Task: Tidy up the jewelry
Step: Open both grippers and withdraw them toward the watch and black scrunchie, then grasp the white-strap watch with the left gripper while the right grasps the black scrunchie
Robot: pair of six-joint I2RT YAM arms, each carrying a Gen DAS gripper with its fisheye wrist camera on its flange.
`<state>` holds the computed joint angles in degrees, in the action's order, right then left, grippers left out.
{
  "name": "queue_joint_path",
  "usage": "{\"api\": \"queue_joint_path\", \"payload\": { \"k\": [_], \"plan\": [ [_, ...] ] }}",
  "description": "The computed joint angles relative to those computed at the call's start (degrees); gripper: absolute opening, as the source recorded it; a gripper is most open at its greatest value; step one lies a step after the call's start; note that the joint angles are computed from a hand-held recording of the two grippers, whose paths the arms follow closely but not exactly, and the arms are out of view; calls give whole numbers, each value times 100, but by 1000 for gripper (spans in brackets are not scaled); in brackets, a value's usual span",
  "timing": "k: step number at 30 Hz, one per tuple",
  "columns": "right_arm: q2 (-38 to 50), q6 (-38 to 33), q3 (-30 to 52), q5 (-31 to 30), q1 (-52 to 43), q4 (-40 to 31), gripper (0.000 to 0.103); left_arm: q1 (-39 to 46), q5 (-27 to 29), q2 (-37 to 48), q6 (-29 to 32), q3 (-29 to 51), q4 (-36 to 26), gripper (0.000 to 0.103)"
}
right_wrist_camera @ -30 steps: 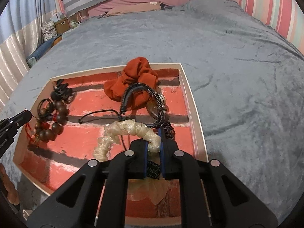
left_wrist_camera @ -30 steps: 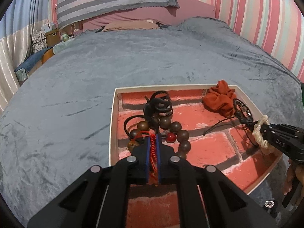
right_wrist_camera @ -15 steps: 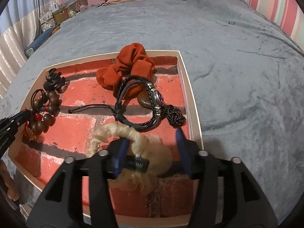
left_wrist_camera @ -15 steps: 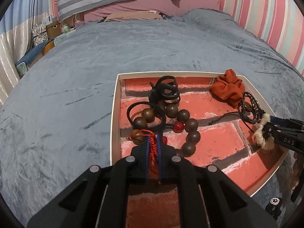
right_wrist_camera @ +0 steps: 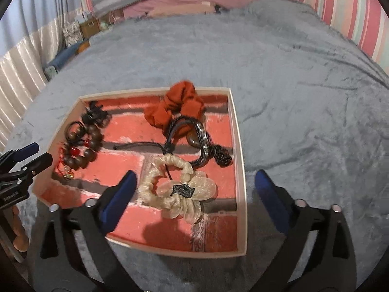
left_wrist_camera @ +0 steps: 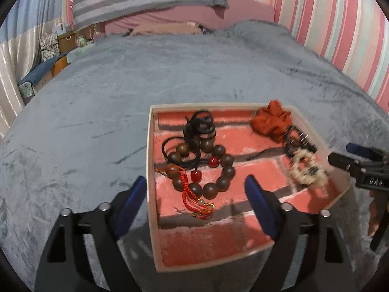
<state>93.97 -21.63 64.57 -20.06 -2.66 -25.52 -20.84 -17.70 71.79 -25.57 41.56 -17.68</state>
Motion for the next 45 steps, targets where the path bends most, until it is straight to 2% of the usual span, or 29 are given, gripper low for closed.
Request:
{"api": "queue_joint_path", "payload": {
  "k": [3, 6, 9, 12, 16, 19, 25, 31, 38, 45],
  "plan": [
    [-530, -66, -470, -126, -170, 247, 99, -261, -327, -579, -133, -94, -247, 95],
    [-1174, -122, -1063, -208, -355, 570, 99, -668, -858, -1204, -383, -143, -700, 99],
    [-1829, -183, -1632, -385, -621, 799, 99, -1152, -1352, -1795, -722, -213, -1215, 99],
    [-2283, -253, -1969, -566, -888, 725, 99, -1654, -1781, -2273, -1122, -268, -1785, 99],
    [-2869, -452, -2408, -956, -1351, 524, 99, -2558, -2434, -2653, -2079, -362, -2654, 99],
    [-3136, -669, -2669, -1113, -1619, 412, 99, -3434, -3009, -2675, -3220, -460, -3443, 99],
    [-3387, -1069, -3065, -1293, -2101, 178, 99, -4399, -3124, -2578, -4824, -812, -4079, 99],
    [-3410, -1399, -3409, -1283, -2395, 181, 99, -5129, -3215, -2024, -6003, -915, -4459, 99],
    [-3247, -1477, -3656, -1149, -2392, 362, 99, -5280, -3099, -1783, -6091, -1098, -4165, 99],
    [-3276, -1523, -3870, -903, -2157, 655, 99, -5025, -2849, -1738, -5438, -1284, -3470, 99]
  ]
}}
